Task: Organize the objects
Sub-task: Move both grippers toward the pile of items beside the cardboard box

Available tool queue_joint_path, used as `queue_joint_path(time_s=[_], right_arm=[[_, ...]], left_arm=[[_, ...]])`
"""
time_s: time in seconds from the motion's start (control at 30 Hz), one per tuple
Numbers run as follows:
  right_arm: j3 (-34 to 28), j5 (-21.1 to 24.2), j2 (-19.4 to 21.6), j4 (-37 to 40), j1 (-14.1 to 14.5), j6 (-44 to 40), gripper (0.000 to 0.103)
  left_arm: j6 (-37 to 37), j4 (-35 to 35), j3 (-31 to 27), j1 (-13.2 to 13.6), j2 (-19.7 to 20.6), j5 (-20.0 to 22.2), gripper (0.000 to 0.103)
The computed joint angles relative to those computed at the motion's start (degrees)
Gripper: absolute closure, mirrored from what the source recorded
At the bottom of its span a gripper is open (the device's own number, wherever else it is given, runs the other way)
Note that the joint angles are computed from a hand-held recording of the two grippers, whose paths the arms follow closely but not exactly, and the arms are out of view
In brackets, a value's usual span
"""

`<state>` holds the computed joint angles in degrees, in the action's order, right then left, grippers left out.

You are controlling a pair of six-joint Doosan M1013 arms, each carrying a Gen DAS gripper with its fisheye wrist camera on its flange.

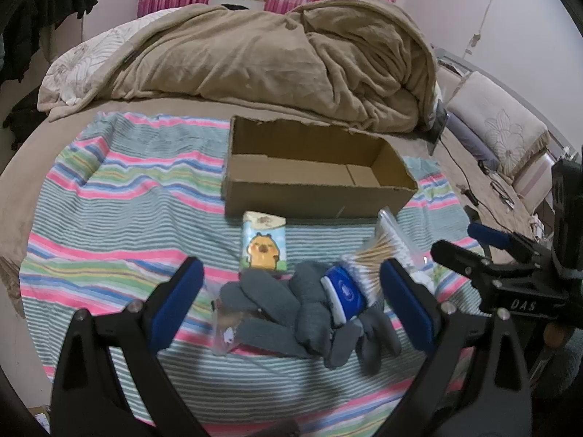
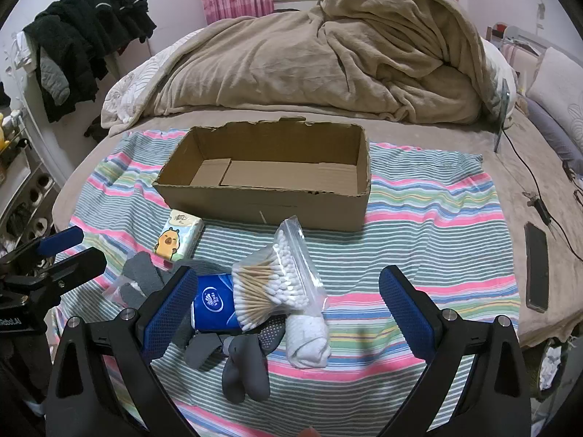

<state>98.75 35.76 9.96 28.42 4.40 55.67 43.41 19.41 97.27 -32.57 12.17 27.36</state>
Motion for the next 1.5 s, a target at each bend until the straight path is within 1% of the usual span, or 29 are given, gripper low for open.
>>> queue_joint_path(time_s=[0.37, 1.03, 1.2, 1.3, 1.5], right_arm=[[0.1, 0.1, 0.0, 0.3, 0.0, -0.5, 0.002], [0.0, 0.4, 0.3, 0.1, 0.2, -0.1, 0.002], [-0.7, 1.0, 1.0, -0.1, 0.1, 0.2, 0.002], [-1.0, 1.3, 1.5, -0.4, 0.1, 0.4, 0.002], [-1.7, 2.4, 2.7, -1.0, 0.2, 0.9, 0.002]], left_arm=[[0.2, -0.4, 0.0, -0.1, 0.1, 0.0, 0.005], [3.4, -4.4, 0.1, 0.6, 0.5, -0.9, 0.005], [5.5, -7.0, 0.0, 1.0, 1.1, -0.9, 0.005], [8.9, -11.5, -0.1, 1.6, 1.6, -0.8, 0.005], [11.7, -15.0, -0.5, 2.0, 2.9, 0.5, 0.005]])
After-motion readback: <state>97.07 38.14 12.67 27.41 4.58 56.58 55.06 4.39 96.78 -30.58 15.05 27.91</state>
